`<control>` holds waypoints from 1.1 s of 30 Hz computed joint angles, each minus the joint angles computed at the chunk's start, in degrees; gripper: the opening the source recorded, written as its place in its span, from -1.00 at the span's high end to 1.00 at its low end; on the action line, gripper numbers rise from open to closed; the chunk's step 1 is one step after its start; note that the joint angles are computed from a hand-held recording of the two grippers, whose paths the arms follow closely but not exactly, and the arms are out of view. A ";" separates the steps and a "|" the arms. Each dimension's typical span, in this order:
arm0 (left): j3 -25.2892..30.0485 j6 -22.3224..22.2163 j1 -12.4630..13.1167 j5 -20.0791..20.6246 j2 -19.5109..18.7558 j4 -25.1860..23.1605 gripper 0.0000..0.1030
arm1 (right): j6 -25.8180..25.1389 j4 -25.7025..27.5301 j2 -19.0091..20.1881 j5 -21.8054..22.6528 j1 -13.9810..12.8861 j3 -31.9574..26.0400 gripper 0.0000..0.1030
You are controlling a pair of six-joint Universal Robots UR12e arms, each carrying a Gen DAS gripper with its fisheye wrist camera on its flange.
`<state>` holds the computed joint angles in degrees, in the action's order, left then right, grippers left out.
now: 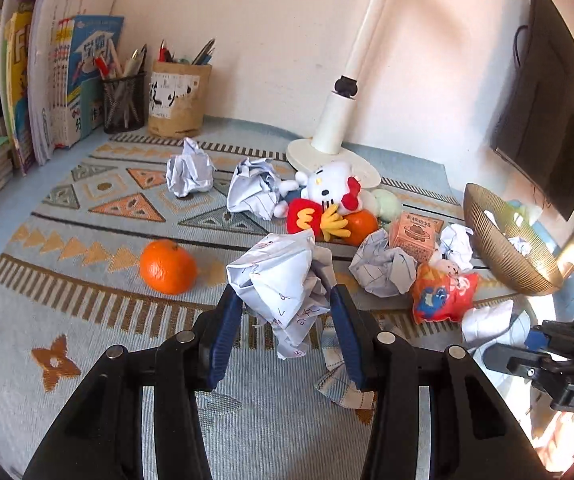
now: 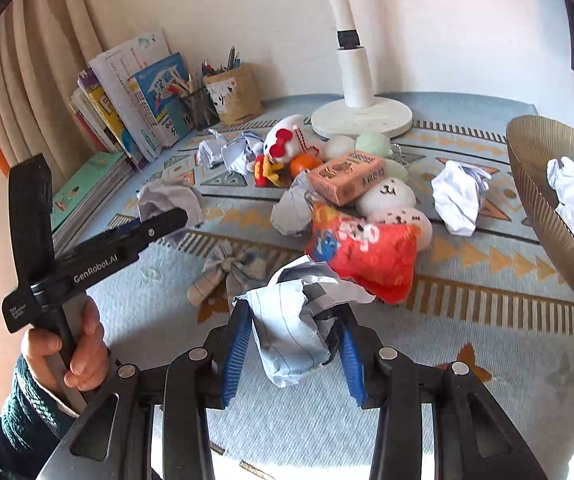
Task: Organize objects
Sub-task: 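Carry both paper balls into the golden bowl and open both tools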
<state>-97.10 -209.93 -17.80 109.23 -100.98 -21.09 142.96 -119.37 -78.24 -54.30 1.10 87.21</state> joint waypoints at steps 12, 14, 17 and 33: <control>-0.29 1.11 0.34 -2.13 0.24 -1.07 0.16 | 7.27 -0.54 0.13 -3.91 0.10 1.51 -0.34; 0.02 1.69 0.13 -1.81 0.07 -1.52 0.14 | 10.41 0.94 0.82 -0.07 -0.82 0.80 -0.35; 0.05 1.66 0.21 -1.98 0.17 -1.85 0.14 | 10.70 -2.10 0.31 -0.11 -1.02 1.87 0.07; 27.73 10.46 -3.06 -17.98 -14.91 -7.62 0.14 | 38.68 -26.24 5.69 -19.50 -5.87 -8.84 0.24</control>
<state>-69.37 -199.47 -20.86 91.25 -115.89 -28.71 181.64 -145.61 -72.55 -73.81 -4.77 78.37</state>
